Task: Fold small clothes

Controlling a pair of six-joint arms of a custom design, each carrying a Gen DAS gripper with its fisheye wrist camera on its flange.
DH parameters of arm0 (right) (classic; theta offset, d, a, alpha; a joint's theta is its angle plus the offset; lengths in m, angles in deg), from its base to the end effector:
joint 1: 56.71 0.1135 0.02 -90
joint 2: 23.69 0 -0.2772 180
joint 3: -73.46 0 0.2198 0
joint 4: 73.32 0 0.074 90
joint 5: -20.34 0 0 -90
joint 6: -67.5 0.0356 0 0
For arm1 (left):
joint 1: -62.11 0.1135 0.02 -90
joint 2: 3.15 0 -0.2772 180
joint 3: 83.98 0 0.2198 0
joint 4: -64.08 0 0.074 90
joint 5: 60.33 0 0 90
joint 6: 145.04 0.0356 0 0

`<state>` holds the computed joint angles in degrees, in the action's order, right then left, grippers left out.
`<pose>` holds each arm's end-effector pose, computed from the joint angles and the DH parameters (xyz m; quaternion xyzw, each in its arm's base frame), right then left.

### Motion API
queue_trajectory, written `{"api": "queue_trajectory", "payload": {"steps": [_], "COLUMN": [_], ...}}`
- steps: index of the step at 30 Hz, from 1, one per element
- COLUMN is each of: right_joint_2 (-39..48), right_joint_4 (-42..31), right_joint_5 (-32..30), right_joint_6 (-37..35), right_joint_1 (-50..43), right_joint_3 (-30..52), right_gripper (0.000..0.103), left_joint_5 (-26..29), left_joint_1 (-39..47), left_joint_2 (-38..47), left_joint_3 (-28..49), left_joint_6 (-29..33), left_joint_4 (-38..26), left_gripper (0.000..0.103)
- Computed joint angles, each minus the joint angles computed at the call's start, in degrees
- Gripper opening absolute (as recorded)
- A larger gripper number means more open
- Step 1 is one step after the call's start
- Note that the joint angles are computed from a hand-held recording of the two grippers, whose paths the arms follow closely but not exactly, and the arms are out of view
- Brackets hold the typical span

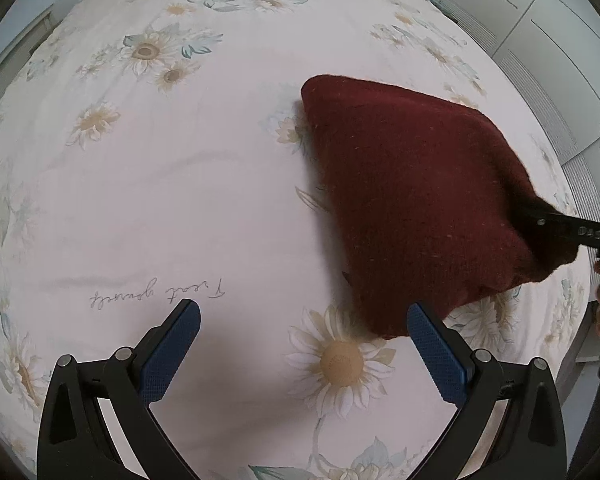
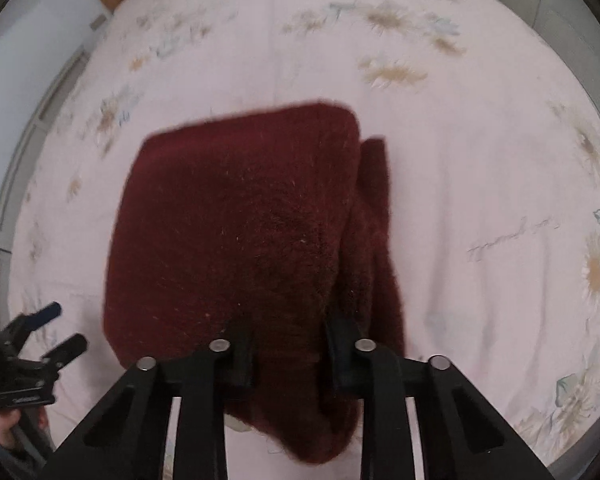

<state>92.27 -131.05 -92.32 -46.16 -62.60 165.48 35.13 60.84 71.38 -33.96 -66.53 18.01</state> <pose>0.3572 -0.0231 0.1678 -0.1651 0.9640 0.1713 0.1188 0.1823 -0.0074 0.1863 -0.0797 0.9814 -0.0654 0.1622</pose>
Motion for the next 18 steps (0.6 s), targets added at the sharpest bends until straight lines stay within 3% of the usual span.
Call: {"api": "queue_trajectory", "payload": {"steps": [4, 9, 12, 15, 16, 18], "right_joint_2": [-1.53, 1.24, 2.79, 1.08, 0.58, 0.38], "right_joint_4": [0.12, 5.49, 7.10, 9.02, 9.11, 6.88], "right_joint_5": [-1.16, 1.54, -0.85, 1.08, 1.49, 1.17], "right_joint_6": [-2.11, -4.25, -3.71, -3.28, -3.70, -4.14], "right_joint_1": [-3.15, -5.73, -7.30, -7.22, -7.15, -7.12], "right_joint_3": [-0.96, -6.21, -7.09, -7.99, -7.99, -6.43], "right_gripper": [0.021, 0.023, 0.037, 0.066, 0.072, 0.072], "left_joint_5": [-0.36, -1.13, -1.98, -2.24, -2.29, -2.68], "left_joint_1": [-1.45, -4.45, -6.80, -7.97, -8.26, -8.80], "left_joint_2": [1.11, 1.68, 2.71, 3.90, 4.02, 4.43], "left_joint_3": [0.06, 0.45, 0.23, 0.00, -0.01, 0.23], "left_joint_6": [-0.40, -1.47, -2.65, -3.46, -3.67, -4.03], "left_joint_4": [1.04, 1.58, 2.33, 3.37, 3.46, 3.61], "left_gripper": [0.102, 0.102, 0.102, 0.102, 0.102, 0.102]}}
